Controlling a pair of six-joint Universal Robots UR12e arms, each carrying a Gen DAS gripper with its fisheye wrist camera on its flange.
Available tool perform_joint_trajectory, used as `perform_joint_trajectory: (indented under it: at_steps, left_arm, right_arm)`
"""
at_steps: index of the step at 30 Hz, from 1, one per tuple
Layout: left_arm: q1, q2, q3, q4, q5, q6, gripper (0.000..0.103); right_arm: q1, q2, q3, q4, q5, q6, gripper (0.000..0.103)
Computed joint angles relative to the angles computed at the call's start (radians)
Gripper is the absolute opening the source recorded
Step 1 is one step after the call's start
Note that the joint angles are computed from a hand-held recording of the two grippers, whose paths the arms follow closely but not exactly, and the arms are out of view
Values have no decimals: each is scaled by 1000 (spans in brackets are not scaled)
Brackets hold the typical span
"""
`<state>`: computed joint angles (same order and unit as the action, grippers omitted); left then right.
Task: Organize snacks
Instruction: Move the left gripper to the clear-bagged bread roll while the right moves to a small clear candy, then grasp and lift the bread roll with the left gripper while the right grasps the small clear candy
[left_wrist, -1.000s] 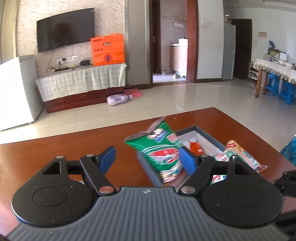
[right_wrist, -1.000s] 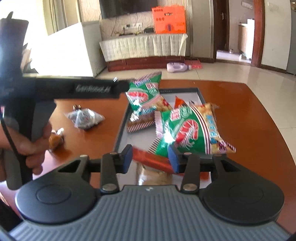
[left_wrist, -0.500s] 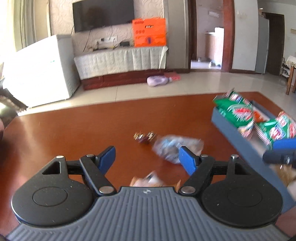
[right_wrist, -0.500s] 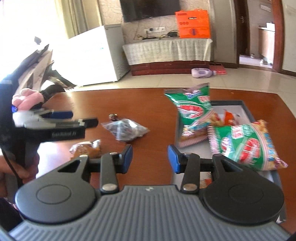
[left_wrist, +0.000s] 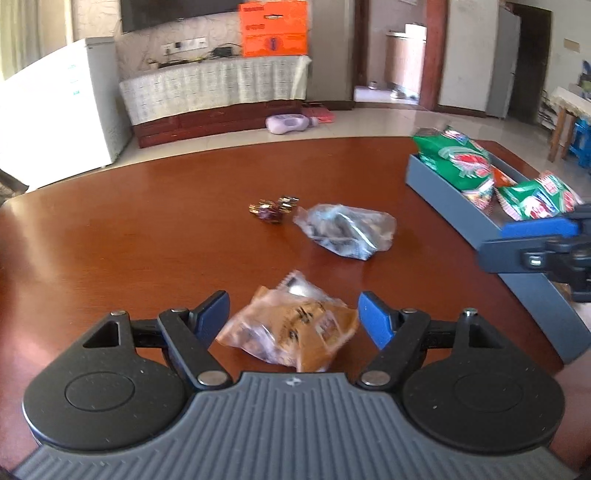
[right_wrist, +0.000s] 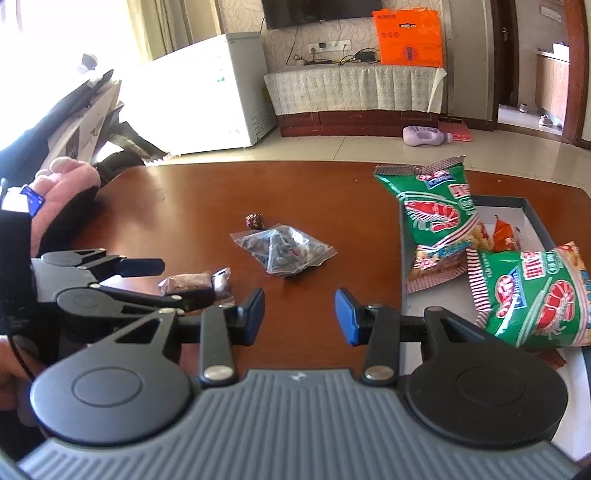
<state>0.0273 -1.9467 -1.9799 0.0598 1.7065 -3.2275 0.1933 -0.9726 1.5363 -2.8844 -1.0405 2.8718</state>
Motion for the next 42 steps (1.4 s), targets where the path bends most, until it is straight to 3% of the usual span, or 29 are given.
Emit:
perform_joint_trajectory:
  at_steps: [6,10,16,19,27,30,35,42]
  left_arm:
    - [-10,-7,6,-30,20,23,80]
    - [5,5,-7,-31,-16,11,63]
    - [8,11,-15,-27,-12,30,44]
    - [14,22,-17,-30,0,34,42]
    - [37,37,-16,-100,54,32,43]
    - [44,30,-25,-73,54,2,46]
    - [56,20,-25,-67,37,-35,61]
    - [67,0,-16,-62,43,-21,67]
  right_arm:
    - [10,6,-11,17,7,-19,45]
    - [14,9,-16,21,2,-17,45]
    - [21,13,-21,33,-15,-29,45]
    - [30,15,-25,51,-19,-60,45]
    - [69,29,-37,94,-16,-240,44]
    - [82,41,-50,92,-24,-244,44]
    - [98,62,-75,96,-34,-217,43]
    - [111,88,-107,89,-73,-208,41]
